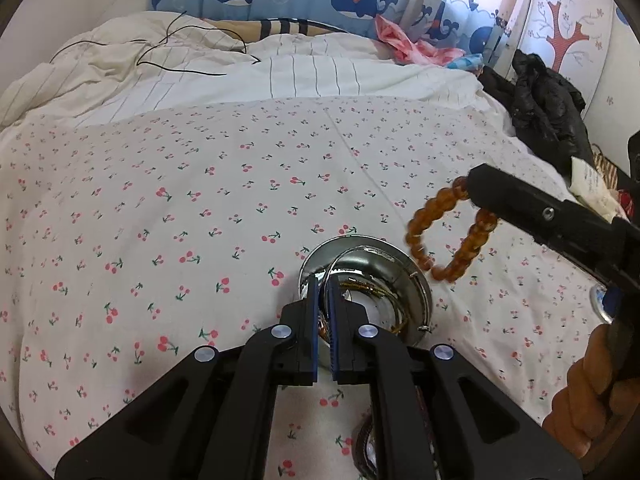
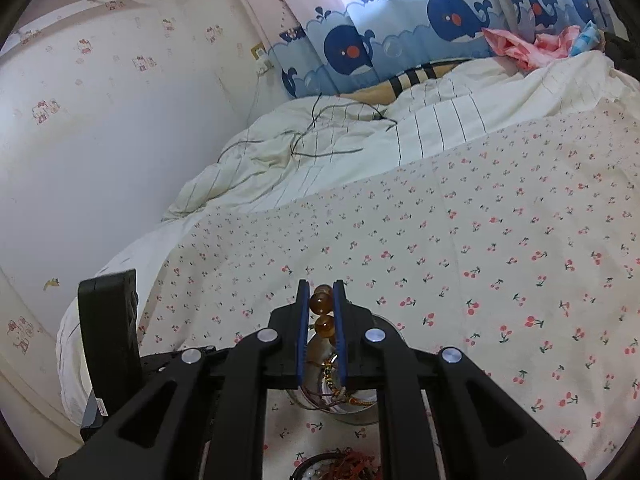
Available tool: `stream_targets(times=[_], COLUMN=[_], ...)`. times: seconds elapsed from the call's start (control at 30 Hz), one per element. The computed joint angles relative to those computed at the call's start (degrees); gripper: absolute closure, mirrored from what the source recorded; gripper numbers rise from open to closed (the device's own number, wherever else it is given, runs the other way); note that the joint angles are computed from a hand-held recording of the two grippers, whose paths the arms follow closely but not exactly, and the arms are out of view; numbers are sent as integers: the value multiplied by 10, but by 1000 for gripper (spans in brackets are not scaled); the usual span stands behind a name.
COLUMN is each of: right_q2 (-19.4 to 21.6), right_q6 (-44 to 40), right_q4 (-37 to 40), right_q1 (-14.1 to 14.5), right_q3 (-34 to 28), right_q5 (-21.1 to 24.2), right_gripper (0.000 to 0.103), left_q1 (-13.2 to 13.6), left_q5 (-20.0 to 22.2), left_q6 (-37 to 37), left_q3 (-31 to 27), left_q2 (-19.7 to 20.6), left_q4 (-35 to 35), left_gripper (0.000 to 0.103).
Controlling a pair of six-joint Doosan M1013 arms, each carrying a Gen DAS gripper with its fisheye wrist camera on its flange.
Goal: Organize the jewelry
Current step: 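Lift both pieces over the silver tin and open both tools to drop them, then grasp jewelry in the pile with the left tool while the right tool grasps a red cord bracelet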
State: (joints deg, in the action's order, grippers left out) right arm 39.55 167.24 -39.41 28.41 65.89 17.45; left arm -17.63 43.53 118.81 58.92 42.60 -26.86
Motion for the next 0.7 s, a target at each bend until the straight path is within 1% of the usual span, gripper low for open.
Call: stream_targets(times=[0.1, 0.17, 0.2, 0.3, 0.33, 0.37, 0.4, 0.47, 0.63, 0.7], right_q2=[9, 18, 24, 35, 37, 37, 35, 31, 12, 3], right_q6=[-45, -92, -142, -189, -206, -215, -202, -187, -137, -130], right_q4=[51, 100, 152, 207, 230, 245, 235, 215, 154, 147], right_q1=[-3, -6, -8, -11, -13, -14, -14, -12, -8, -9], right_q3=[-11, -25, -36, -51, -54, -53, -49, -44, -20, -7], right_q5=[6, 25, 41, 66, 72, 71, 65, 60, 62, 70], right_gripper=[91, 90, 90, 89, 79, 73, 70, 70, 70, 70], left_q1=[-4, -6, -6, -7, -6, -5, -4, -2, 2, 5], left_q5=[15, 19, 22, 21, 19, 16, 13, 7, -10, -15], left_q6=[-3, -9, -9, -16, -19, -21, -24, -26, -19, -6], left_q3=[-15, -22, -25, -26, -25, -23, -20, -17, 9, 22], left_q2=[10, 16, 17, 18, 16, 14, 12, 9, -7, -16], left_q4=[12, 21, 24, 37, 37, 35, 33, 28, 46, 48], left_gripper=[97, 95, 94, 92, 92, 90, 87, 85, 84, 84])
